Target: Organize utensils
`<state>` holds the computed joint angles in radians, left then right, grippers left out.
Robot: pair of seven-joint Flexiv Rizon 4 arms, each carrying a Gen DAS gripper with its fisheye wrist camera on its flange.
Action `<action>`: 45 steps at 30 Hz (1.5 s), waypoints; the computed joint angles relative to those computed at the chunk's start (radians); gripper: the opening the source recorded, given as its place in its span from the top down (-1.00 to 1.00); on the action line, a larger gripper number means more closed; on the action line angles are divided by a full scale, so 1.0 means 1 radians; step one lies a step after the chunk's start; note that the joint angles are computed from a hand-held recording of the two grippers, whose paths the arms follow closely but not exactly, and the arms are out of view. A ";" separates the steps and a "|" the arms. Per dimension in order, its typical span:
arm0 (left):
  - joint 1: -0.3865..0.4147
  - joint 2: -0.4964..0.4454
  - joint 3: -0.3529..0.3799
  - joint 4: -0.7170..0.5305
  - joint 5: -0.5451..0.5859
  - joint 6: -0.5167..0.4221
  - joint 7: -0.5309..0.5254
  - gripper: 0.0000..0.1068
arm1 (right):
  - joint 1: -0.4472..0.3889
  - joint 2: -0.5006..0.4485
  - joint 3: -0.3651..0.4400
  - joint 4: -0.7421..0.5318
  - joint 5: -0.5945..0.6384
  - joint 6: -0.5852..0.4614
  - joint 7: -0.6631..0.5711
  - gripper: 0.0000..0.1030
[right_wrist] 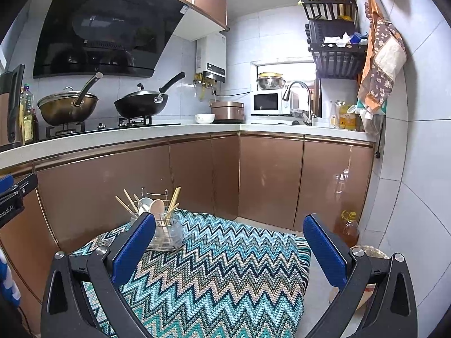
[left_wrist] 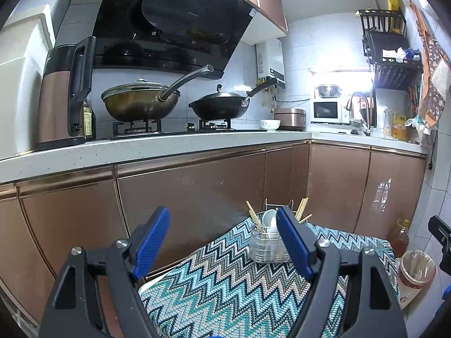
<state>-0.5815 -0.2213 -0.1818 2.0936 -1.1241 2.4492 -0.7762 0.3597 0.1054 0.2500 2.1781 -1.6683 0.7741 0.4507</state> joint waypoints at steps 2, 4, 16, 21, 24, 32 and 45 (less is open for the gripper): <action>0.002 0.000 0.002 0.003 0.002 -0.002 -0.004 -0.45 | -0.001 0.002 0.000 0.001 0.001 0.000 0.000 -0.99; 0.000 -0.001 0.001 0.004 -0.001 0.002 -0.003 -0.45 | 0.000 0.002 0.002 0.001 0.003 -0.005 -0.001 -0.99; -0.001 -0.002 0.001 0.000 -0.001 0.005 0.008 -0.45 | 0.008 0.008 0.011 0.004 0.017 -0.037 -0.012 -0.99; -0.001 -0.004 0.000 -0.003 -0.004 0.007 0.011 -0.45 | 0.011 0.010 0.014 0.005 0.021 -0.049 -0.020 -0.99; 0.000 -0.003 -0.001 -0.002 0.000 0.003 0.009 -0.45 | 0.012 0.010 0.014 0.005 0.021 -0.052 -0.024 -0.99; 0.006 -0.007 0.006 0.000 0.027 -0.015 -0.019 -0.45 | 0.014 0.010 0.014 0.005 0.020 -0.062 -0.037 -0.99; 0.008 -0.019 0.010 -0.010 0.025 -0.015 -0.015 -0.45 | 0.011 0.009 0.011 0.005 0.017 -0.060 -0.042 -0.99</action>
<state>-0.5732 -0.2404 -0.1719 2.0833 -1.0994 2.4345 -0.7912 0.3711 0.1143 0.2614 2.1831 -1.6508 0.7137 0.4089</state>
